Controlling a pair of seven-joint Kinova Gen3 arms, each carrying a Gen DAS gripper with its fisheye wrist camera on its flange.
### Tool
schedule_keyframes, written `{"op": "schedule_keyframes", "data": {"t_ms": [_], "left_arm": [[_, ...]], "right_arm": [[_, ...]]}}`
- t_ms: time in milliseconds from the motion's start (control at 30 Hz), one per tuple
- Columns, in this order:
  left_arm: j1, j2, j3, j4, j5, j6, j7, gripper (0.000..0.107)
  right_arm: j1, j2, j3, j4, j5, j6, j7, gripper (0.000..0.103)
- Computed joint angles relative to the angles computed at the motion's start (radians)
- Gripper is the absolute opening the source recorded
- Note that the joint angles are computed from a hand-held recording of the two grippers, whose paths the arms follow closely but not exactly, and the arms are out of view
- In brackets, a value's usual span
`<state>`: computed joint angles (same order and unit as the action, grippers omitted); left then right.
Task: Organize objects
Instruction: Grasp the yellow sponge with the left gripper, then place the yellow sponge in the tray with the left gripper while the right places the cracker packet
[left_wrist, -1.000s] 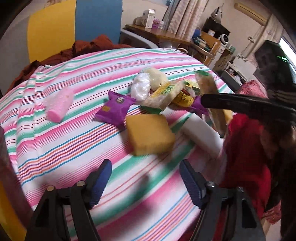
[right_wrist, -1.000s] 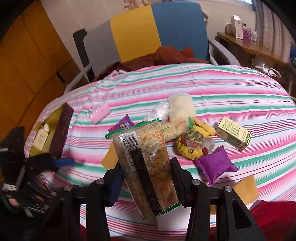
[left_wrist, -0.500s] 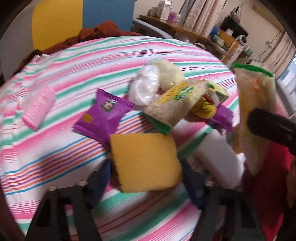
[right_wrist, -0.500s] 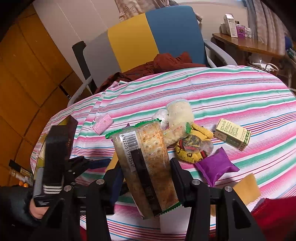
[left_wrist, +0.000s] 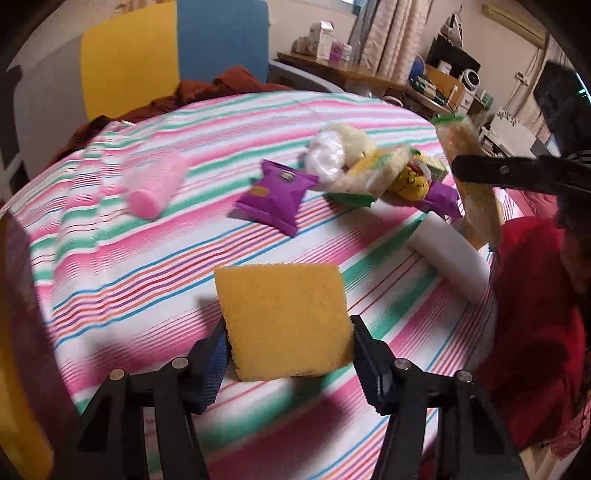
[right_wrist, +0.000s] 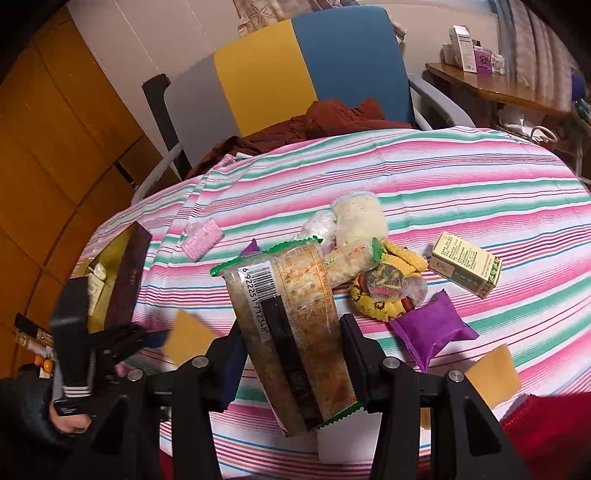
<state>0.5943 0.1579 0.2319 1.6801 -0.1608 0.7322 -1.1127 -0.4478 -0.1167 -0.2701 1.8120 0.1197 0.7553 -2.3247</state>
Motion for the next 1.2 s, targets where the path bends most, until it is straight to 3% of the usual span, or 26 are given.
{"op": "schedule_keyframes", "data": {"t_ms": [200, 400, 767, 1000, 1200], "left_arm": [[0.009, -0.104, -0.002, 0.037, -0.111, -0.012, 0.116, 0.062], [-0.054, -0.189, 0.03, 0.065, -0.178, -0.009, 0.186, 0.062], [-0.24, -0.359, 0.056, 0.163, -0.13, -0.011, 0.212, 0.062], [-0.379, -0.483, 0.039, 0.244, -0.085, 0.022, 0.207, 0.062], [-0.508, -0.57, 0.015, 0.319, -0.069, 0.071, 0.201, 0.062]], "right_arm": [[-0.008, 0.02, -0.021, -0.027, 0.064, 0.056, -0.071, 0.049], [-0.03, 0.034, -0.03, -0.049, 0.13, 0.113, -0.157, 0.049], [-0.127, 0.104, -0.039, -0.146, 0.286, 0.295, -0.32, 0.049], [-0.215, 0.153, -0.05, -0.234, 0.347, 0.275, -0.343, 0.049], [-0.315, 0.262, -0.039, -0.381, 0.325, 0.197, -0.231, 0.049]]}}
